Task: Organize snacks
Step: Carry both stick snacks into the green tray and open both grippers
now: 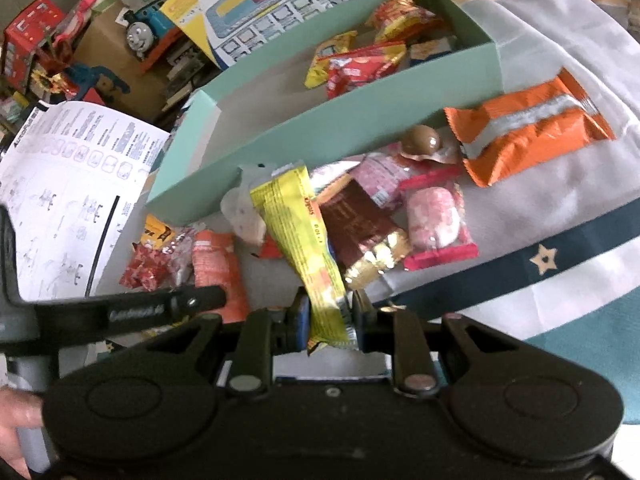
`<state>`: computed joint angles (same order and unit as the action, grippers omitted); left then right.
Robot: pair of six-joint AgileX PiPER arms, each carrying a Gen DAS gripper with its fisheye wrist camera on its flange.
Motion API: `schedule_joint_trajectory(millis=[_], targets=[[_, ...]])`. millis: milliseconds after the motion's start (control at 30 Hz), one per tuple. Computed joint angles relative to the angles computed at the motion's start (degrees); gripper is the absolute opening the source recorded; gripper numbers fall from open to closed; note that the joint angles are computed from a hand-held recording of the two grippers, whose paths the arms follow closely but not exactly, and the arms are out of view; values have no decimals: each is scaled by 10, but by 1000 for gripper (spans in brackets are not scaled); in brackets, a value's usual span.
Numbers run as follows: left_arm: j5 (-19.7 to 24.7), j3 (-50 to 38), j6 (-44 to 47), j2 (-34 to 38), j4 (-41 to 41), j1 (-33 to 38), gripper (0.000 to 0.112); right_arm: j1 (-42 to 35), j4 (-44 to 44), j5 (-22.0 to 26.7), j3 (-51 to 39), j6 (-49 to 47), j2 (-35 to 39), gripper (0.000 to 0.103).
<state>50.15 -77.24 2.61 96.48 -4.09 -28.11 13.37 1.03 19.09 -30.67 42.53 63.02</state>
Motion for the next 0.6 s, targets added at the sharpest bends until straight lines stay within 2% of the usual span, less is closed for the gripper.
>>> schedule_joint_trajectory(millis=[167,233,267,333,467,600], targets=[[-6,17,58,-23,-50,46,10,23,6,1,-27,-2,21,22],[-1,17,83,-19,-59,52,10,38,-34,11,-41,34,33,22],[7,12,89,-11,-62,51,11,44,-51,16,-47,52,39,22],[-8,19,81,-10,-53,42,13,52,-69,23,-56,71,49,22],[13,-11,95,19,-66,39,22,65,-102,45,-67,106,53,22],[-12,7,109,23,-76,38,25,73,-125,63,-76,134,56,22]])
